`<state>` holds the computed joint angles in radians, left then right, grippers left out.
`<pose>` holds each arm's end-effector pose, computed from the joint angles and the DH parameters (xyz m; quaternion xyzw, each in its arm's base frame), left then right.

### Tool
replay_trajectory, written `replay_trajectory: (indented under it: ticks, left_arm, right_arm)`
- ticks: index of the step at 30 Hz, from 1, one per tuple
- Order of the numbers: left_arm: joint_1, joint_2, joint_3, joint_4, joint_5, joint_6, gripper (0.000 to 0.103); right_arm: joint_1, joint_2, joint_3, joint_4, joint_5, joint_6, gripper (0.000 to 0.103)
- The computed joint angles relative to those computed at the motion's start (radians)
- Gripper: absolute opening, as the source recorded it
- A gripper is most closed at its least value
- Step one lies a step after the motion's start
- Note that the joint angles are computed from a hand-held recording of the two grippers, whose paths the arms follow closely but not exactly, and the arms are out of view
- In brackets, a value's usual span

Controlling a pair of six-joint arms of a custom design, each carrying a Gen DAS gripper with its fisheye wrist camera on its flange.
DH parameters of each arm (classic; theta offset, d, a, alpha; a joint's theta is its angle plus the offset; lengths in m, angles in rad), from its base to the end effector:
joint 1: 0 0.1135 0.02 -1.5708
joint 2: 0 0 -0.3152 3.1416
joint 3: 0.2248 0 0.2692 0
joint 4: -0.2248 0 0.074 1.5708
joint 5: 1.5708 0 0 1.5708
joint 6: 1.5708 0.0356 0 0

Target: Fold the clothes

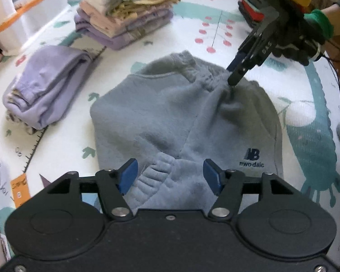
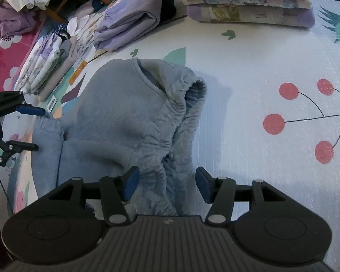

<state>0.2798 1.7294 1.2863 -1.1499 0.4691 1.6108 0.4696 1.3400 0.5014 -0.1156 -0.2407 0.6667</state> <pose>0.3218 0.0757 0.2607 0.5985 0.7666 -0.1448 0.1821 0.2019 0.1120 0.1767 0.0568 0.9450 0.2585 0.1924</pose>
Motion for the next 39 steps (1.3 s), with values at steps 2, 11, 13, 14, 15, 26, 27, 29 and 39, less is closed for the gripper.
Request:
replay_trajectory:
  ticks: [2,11,13,14,15,26,27,29,39]
  left_arm:
    - [-0.003,0.018,0.009,-0.013,-0.030,-0.004,0.063]
    - [0.143,0.026,0.020,-0.157,-0.094,0.268,0.023]
    - [0.180,0.022,0.011,-0.182,-0.117,0.321,0.023]
    - [0.196,0.025,0.014,-0.196,-0.123,0.335,0.023]
    - [0.212,0.027,0.016,-0.210,-0.130,0.349,0.023]
    - [0.372,0.094,0.061,-0.270,-0.252,0.458,0.023]
    - [0.387,0.103,0.064,-0.267,-0.268,0.467,0.023]
    - [0.415,0.124,0.075,-0.267,-0.306,0.483,0.023]
    - [0.530,0.202,0.082,-0.203,-0.461,0.535,0.026]
  right_arm:
    - [-0.004,0.006,-0.009,0.027,-0.014,0.021,0.056]
    - [0.041,-0.041,-0.041,0.042,0.017,0.019,0.021]
    - [0.042,-0.061,-0.048,0.037,0.030,0.013,0.017]
    - [0.047,-0.066,-0.048,0.034,0.035,0.012,0.017]
    - [0.049,-0.067,-0.047,0.032,0.037,0.012,0.017]
    - [0.047,-0.050,-0.026,0.002,0.027,0.006,0.017]
    - [0.047,-0.048,-0.025,0.000,0.027,0.006,0.017]
    - [0.047,-0.042,-0.020,-0.006,0.028,0.002,0.017]
    - [0.048,-0.027,-0.002,-0.043,0.019,-0.024,0.019]
